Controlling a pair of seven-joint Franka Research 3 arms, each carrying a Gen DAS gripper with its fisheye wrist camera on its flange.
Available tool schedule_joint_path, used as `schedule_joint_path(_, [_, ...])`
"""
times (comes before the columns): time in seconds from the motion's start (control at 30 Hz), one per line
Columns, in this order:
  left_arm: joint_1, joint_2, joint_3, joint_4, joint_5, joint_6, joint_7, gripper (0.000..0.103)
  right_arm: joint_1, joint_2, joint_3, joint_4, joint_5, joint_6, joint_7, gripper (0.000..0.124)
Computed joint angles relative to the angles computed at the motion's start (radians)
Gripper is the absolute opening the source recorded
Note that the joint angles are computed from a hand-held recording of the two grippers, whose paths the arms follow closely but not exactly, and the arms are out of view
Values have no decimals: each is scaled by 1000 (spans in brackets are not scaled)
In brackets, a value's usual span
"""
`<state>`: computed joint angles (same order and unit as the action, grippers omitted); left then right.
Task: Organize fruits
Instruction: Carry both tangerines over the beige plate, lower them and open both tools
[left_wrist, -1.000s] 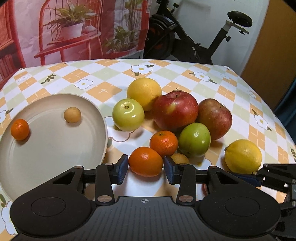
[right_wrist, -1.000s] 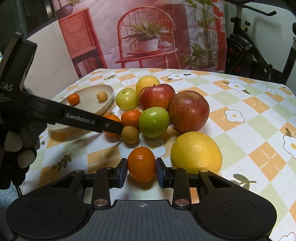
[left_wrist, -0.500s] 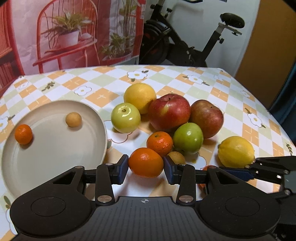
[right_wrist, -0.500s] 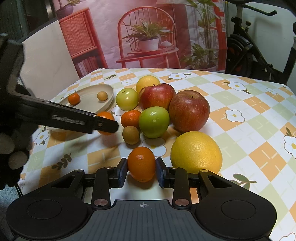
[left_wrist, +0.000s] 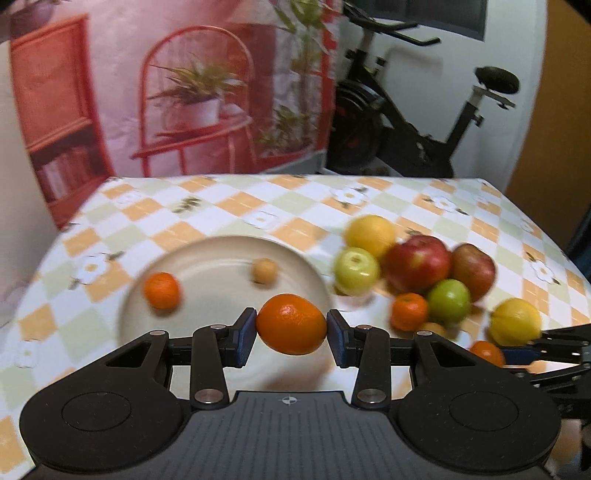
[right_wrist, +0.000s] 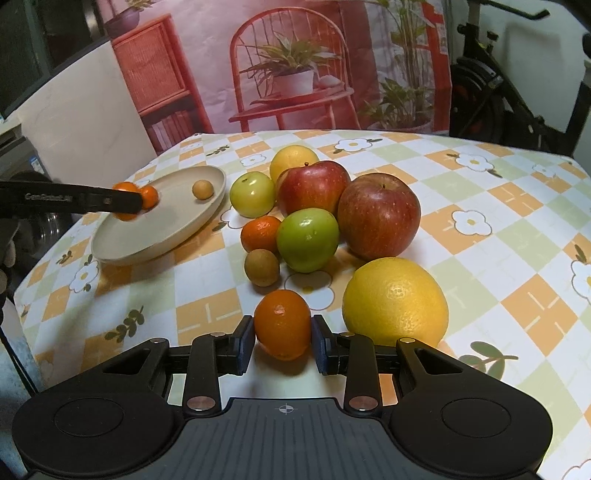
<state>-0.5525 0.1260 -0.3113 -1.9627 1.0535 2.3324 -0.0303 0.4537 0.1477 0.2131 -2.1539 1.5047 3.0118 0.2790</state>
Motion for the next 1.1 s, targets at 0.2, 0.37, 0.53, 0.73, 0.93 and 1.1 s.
schedule_joint_path(0.2, [37, -71, 3, -81, -30, -12, 14, 43, -2, -8, -2, 13, -72, -7, 76, 30])
schedule_joint_path(0.37, [74, -91, 3, -129, -14, 28, 1, 43, -2, -2, -6, 52, -198, -20, 202, 30])
schedule_joint_path(0.53, [101, -114, 2, -175, 15, 50, -74, 43, 7, 70, -8, 164, -490, -54, 383, 30])
schedule_joint_path(0.73, [131, -115, 8, -189, 23, 58, -67, 43, 38, 228, -12, 398, -790, -149, 562, 30])
schedule_joint_path(0.93, [155, -102, 20, -195, 22, 99, -37, 43, 101, 396, -45, 631, -1063, -264, 738, 30])
schedule_joint_path(1.1, [164, -89, 29, -195, 46, 133, -52, 43, 142, 510, -75, 796, -1214, -363, 848, 29])
